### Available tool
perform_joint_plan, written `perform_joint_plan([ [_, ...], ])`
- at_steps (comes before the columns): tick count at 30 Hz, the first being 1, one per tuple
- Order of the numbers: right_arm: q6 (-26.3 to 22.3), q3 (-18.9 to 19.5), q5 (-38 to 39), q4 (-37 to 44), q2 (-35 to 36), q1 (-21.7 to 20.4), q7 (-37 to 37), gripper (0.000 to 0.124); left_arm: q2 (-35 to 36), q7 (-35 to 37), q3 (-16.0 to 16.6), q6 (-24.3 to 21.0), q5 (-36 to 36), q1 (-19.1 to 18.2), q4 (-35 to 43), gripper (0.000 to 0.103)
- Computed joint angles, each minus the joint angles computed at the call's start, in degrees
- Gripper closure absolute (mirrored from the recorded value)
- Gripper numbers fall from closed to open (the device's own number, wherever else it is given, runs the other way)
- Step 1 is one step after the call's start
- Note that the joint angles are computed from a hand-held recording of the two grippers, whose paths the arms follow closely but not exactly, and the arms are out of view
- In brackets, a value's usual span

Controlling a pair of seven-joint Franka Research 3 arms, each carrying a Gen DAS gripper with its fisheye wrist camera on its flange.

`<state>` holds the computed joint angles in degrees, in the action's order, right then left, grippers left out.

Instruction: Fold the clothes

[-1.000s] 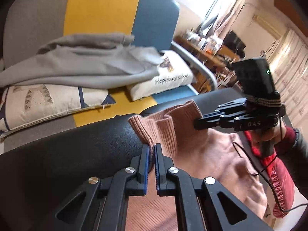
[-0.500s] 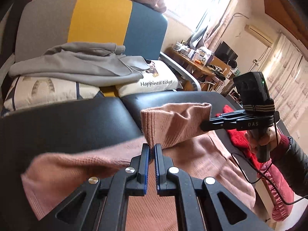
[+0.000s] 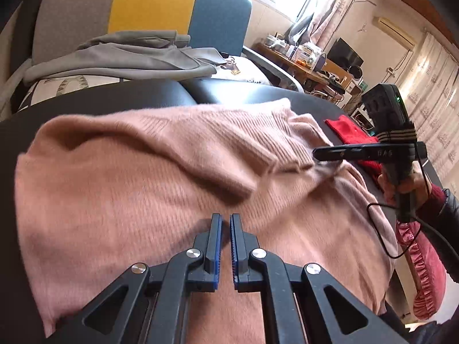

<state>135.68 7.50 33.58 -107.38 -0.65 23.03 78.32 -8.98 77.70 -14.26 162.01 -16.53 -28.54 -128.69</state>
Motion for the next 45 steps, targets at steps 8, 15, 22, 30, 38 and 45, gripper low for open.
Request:
perform_joint_plan([
  [8,6.5,0.8,-1.8,-3.1,-5.1,1.5,1.3,0.105,0.3,-7.7,0.7,9.8,2.4,1.5,2.5,0.093],
  [15,7.9,3.0,-23.4,6.3,4.5,5.0,13.1,0.083,11.2,-12.9,-2.8,-1.8,15.3,4.3,14.5,0.088],
  [22,15.4,2.3,-29.1,-3.5,2.0,6.2,13.2,0.083,9.4,-23.9,-3.6,11.2,19.4,4.8,4.5,0.087],
  [30,18.5,2.7,-28.7,-4.9,1.8,6.0,13.7,0.081,5.8,-29.7,-2.4,15.0,22.8,7.7,3.3,0.081],
  [38,21.8,2.9,-25.5,-6.7,1.3,6.1,13.2,0.076,6.4,-29.4,1.5,-0.3,19.0,11.8,7.7,0.079],
  [45,23.2,3.0,-27.7,-7.1,1.5,6.3,14.5,0.071,6.9,-34.3,0.7,-2.2,28.2,13.7,5.2,0.079],
])
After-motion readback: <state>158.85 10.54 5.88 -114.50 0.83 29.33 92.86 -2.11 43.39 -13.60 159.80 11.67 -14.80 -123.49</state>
